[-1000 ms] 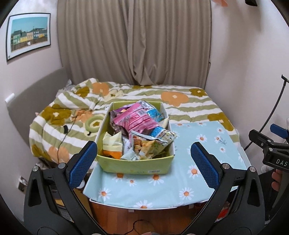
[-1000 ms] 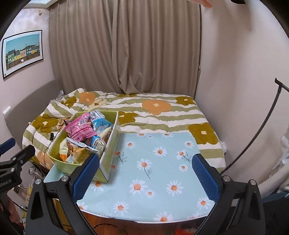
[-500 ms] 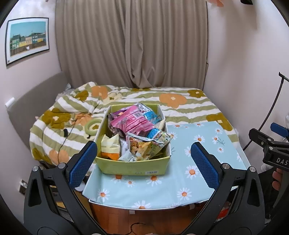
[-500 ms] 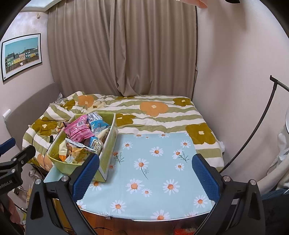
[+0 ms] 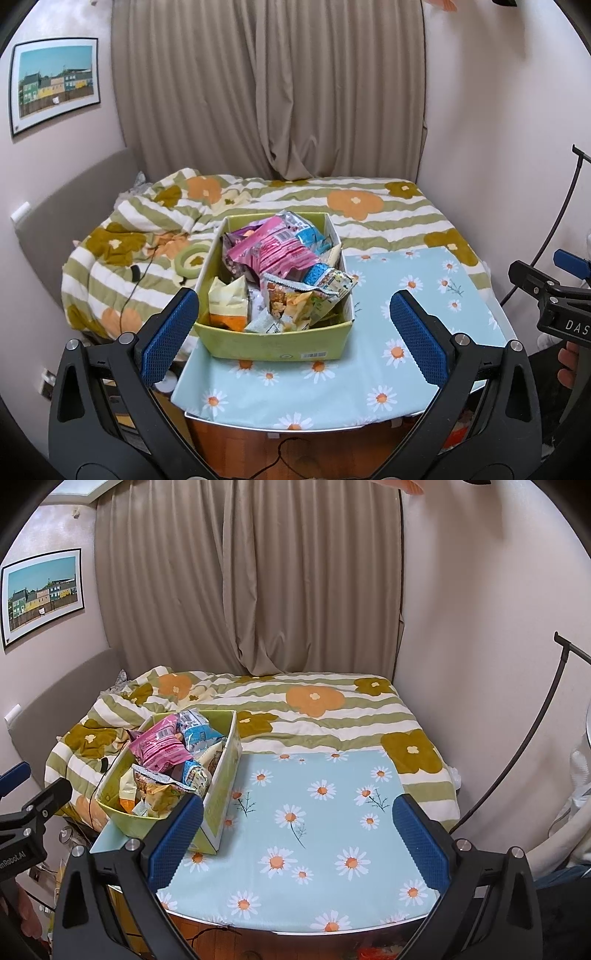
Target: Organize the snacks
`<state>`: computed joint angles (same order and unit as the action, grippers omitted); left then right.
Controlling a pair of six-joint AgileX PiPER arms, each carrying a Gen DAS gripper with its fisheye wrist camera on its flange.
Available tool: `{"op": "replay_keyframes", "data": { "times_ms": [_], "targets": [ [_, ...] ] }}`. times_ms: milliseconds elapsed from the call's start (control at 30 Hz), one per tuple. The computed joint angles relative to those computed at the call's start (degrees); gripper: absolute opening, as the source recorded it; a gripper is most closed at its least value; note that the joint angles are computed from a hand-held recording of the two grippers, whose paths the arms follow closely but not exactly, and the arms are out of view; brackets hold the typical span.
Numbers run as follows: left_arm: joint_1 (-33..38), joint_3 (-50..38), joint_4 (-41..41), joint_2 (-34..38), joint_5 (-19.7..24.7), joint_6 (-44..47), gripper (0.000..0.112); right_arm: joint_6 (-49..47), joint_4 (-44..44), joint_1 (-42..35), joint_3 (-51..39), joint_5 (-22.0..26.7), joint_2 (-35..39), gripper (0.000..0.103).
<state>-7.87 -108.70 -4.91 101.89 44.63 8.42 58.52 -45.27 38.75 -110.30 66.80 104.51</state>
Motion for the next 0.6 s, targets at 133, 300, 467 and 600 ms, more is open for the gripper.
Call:
{"op": "replay_keyframes", "data": {
  "times_ms": [133, 300, 467, 600],
  "targets": [
    [-0.1, 0.0, 0.2, 0.0, -0.1, -0.2, 0.103, 0.2, -0.1, 0.0, 0.0, -0.1, 0.1, 0.102],
    [-0.1, 0.1, 0.3, 0.1, -0.4, 0.0, 0.103, 0.1, 0.0, -0.1, 0.0, -0.2, 0.1, 0.102],
    [0.8, -0.6, -0.8, 0.9, -0.2, 2.1, 0.103, 0.5, -0.1, -0.2, -0.1, 0.0, 0.4, 0.102],
    [1.2, -0.9, -1.1, 1.4, -0.3, 3.3, 0.103, 1.0, -0.3, -0.1, 0.1, 0.1, 0.5, 0.102]
  ]
}}
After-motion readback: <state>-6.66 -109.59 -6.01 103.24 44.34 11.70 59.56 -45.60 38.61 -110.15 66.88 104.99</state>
